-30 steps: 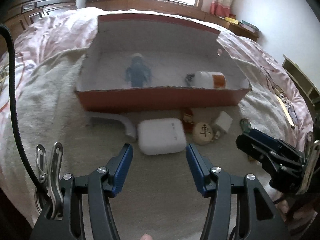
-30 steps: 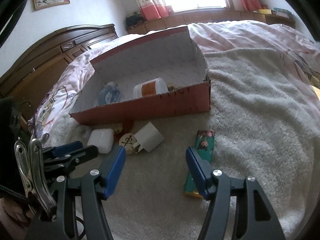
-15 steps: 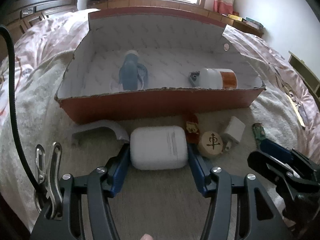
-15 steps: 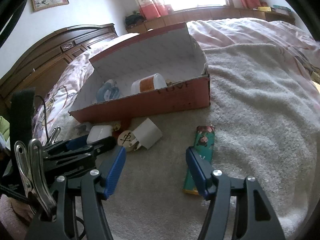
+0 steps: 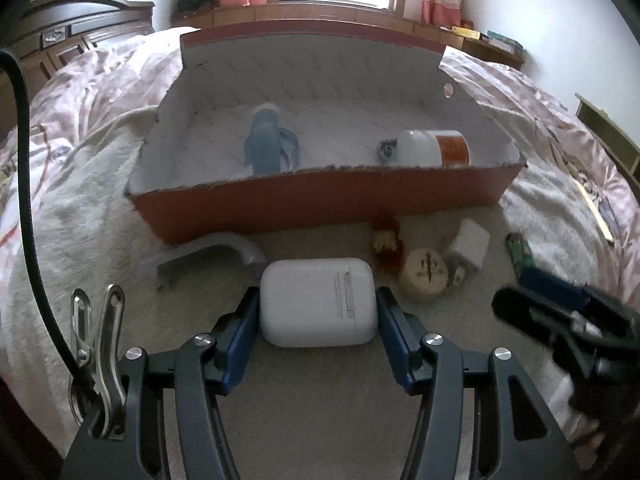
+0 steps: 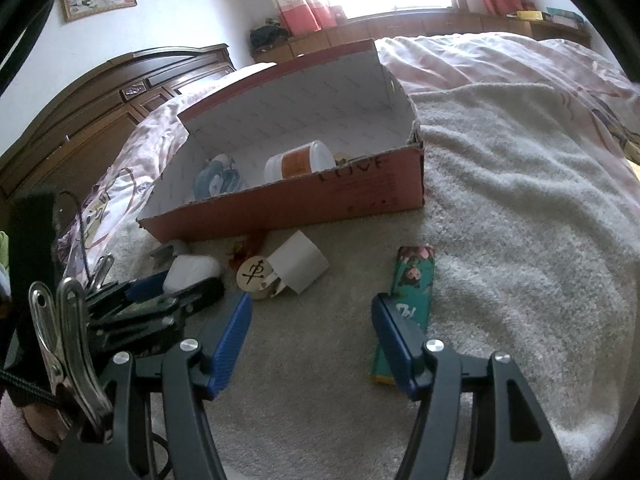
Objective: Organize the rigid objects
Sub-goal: 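Grasp the white earbud case with the left tool while the right tool grasps the white charger, then carry the earbud case and charger into the box and open both tools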
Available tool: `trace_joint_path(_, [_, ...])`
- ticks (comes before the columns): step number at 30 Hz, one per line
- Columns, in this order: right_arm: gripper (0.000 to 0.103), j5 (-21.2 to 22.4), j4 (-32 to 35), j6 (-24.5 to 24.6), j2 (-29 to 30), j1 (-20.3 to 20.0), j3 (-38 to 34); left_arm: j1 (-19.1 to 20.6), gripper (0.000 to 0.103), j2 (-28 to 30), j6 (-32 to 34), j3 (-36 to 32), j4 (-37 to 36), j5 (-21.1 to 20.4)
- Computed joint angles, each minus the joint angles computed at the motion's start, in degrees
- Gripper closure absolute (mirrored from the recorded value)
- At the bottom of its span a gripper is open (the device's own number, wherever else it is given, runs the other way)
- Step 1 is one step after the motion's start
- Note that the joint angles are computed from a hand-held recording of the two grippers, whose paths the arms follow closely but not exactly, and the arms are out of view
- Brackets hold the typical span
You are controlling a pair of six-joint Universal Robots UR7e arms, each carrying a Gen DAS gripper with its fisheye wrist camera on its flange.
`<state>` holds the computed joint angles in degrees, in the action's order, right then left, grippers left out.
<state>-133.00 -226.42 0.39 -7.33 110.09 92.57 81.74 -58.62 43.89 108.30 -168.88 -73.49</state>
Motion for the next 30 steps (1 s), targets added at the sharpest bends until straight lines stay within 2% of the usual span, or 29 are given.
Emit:
trace_joint_path(4, [0.037,0.1,0.8,0.7,-0.1,0.0,-0.3,1.2,0.046,-1.3,0.7,0.8,-0.6,0.3])
trace_joint_path(8, [0.037,0.4,2.8,1.8,-0.1,-0.1,-1.6,3.0,0.046,-1.9,-0.3,0.2,0.2,-2.3])
trace_joint_path(15, [0.037,2.3,6.5,3.4,0.0,-0.9,-5.2,3.6,0.046,-1.7,0.2,0.8,-1.8,-3.7])
trace_joint_path(19, [0.038,1.1,9.1,4.6,0.6,-1.0,-7.7,3.9,0.046,-1.7,0.0,0.5,-1.4,-4.5])
trace_joint_path(20, [0.039,0.9,9.7,5.3,0.6,-1.1,-7.8,3.9,0.046,-1.7,0.0,0.5,-1.3,-4.6])
trace_joint_path(22, [0.052,0.4,10.4,6.8,0.5,-1.5,-7.6,4.0,0.046,-1.7,0.1,0.4,-1.3,-4.7])
trace_joint_path(24, [0.061,-0.3,9.7,6.1,0.6,-1.4,-7.3,4.0,0.046,-1.7,0.0,0.5,-1.4,-4.7])
trace_joint_path(30, [0.061,-0.8,9.0,4.4,-0.1,-1.1,-5.1,4.0,0.046,-1.7,-0.1,0.5,-1.3,-4.6])
